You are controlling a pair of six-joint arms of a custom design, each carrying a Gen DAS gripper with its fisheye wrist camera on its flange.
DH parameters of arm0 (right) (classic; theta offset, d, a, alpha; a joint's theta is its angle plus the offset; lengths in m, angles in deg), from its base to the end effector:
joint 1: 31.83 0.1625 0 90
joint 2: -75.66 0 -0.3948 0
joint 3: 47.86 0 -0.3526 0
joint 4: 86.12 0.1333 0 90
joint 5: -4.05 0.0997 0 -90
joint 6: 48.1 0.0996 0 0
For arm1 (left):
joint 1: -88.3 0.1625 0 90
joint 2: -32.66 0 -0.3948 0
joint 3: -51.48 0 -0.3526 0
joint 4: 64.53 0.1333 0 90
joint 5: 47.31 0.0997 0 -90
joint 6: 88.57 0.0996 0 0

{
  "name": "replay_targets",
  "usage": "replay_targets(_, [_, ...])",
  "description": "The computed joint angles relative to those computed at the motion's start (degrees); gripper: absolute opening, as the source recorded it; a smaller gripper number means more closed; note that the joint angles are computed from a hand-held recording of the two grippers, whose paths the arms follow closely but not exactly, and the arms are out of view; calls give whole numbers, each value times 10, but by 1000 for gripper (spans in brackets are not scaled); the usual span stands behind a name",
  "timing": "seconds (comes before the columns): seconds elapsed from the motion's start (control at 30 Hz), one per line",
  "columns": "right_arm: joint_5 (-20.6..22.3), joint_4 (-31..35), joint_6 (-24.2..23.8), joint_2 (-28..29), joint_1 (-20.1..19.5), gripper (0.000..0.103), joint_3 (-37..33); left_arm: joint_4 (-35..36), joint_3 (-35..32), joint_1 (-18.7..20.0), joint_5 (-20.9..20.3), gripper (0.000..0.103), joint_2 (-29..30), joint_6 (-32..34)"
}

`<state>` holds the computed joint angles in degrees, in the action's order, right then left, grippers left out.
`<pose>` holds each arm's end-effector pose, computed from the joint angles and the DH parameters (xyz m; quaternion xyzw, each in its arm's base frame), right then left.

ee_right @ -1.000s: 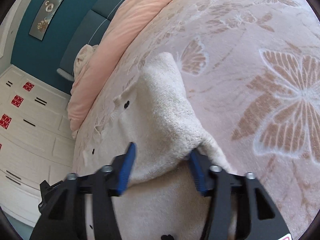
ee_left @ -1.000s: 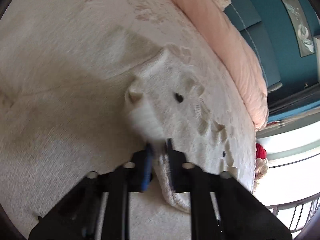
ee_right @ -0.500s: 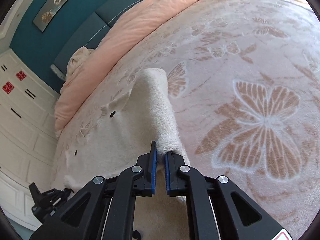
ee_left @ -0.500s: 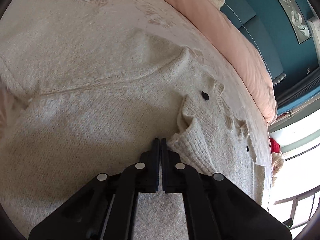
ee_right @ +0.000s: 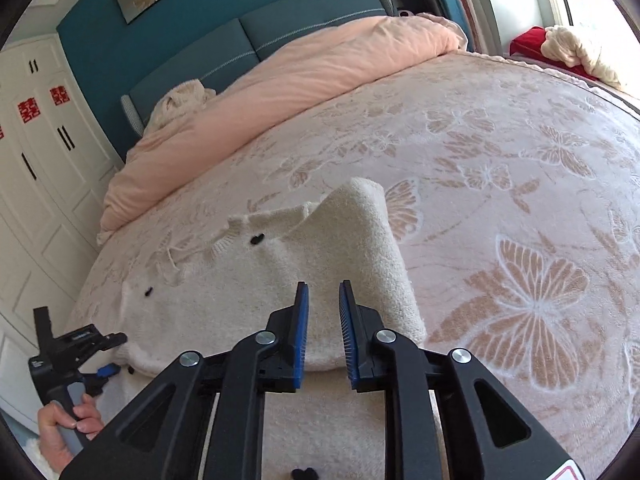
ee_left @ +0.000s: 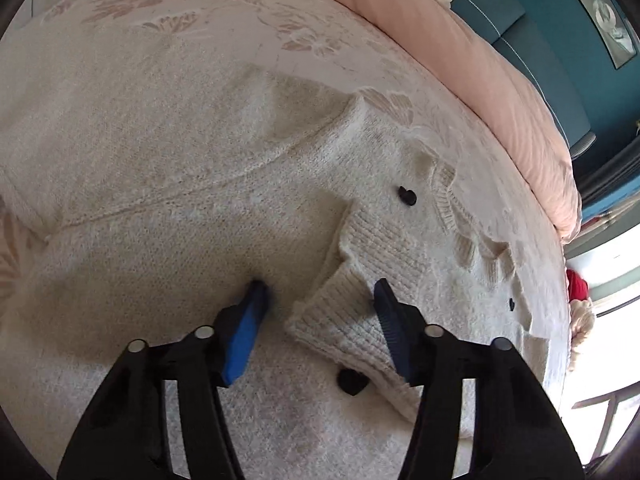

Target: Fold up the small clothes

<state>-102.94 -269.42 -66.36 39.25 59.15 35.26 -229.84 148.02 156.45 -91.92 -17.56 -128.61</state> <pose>0.1161 -0.6953 0.1472 0.0942 -0.9054 0.3663 0.1929 -0.0402 -0.6489 0.1980 -0.2365 0.8667 -0.3901 0.2016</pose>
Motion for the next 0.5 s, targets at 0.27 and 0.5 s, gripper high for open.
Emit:
replay_targets(0.27, [-47,25,10,-14,16,35,46,-123,118,-2,-14,41,-99,92])
replay_targets(0.5, [-6,-89,-70,-28,38,46,227,-76,258,73,111,77,-345,-36])
